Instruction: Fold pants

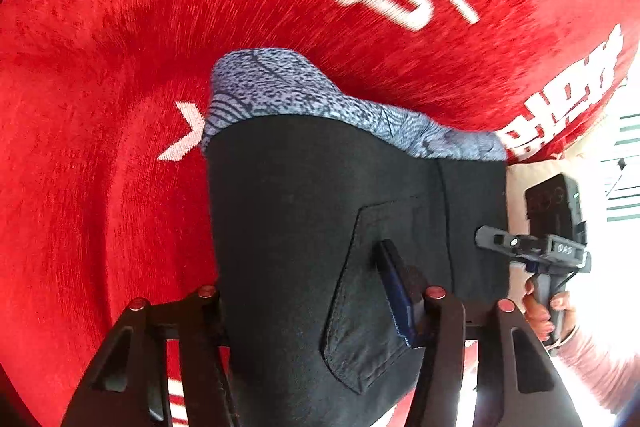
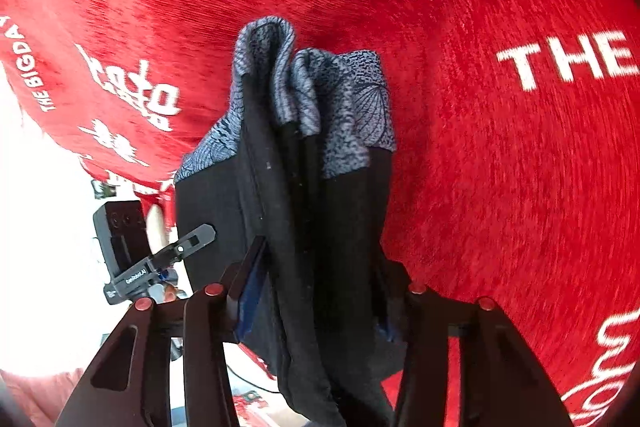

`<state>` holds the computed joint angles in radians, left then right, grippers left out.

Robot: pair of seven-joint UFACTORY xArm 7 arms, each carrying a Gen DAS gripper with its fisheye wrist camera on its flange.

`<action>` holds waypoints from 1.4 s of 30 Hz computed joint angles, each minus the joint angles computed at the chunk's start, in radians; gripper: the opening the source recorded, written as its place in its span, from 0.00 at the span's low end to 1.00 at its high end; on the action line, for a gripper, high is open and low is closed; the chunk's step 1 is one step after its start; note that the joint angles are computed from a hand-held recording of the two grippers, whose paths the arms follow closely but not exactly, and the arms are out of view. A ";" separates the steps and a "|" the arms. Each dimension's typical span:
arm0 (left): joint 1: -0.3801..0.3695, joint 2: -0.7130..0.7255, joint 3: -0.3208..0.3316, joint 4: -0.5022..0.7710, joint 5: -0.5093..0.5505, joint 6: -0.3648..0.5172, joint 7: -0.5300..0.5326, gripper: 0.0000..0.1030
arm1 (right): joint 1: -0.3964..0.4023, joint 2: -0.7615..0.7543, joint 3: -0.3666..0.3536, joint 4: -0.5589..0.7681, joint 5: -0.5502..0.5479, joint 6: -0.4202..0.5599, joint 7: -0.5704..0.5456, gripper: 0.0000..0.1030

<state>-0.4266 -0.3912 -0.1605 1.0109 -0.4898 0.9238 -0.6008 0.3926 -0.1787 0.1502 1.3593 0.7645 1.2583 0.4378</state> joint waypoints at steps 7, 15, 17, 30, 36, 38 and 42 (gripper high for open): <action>0.002 -0.094 -0.003 0.018 0.031 0.097 -0.032 0.56 | 0.008 -0.078 -0.008 -0.019 0.030 0.038 0.035 0.49; -0.014 -0.189 -0.054 0.002 0.053 0.160 -0.138 0.56 | 0.043 -0.175 0.004 -0.060 0.020 0.045 0.119 0.49; -0.022 -0.207 -0.070 -0.019 0.058 0.165 -0.163 0.56 | 0.053 -0.201 0.006 -0.083 0.013 0.053 0.132 0.49; -0.040 -0.222 -0.139 -0.073 0.178 0.193 -0.306 0.74 | 0.091 -0.200 0.082 -0.072 -0.215 0.110 0.172 0.56; -0.008 -0.164 -0.192 0.061 0.346 0.377 -0.346 0.79 | 0.090 -0.151 0.124 0.039 -0.385 0.227 0.208 0.62; -0.001 -0.139 -0.212 0.106 0.388 0.444 -0.363 0.88 | 0.093 -0.123 0.142 0.090 -0.442 0.275 0.220 0.67; -0.003 -0.090 -0.242 0.183 0.451 0.548 -0.383 0.91 | 0.108 -0.042 0.183 0.202 -0.556 0.367 0.272 0.75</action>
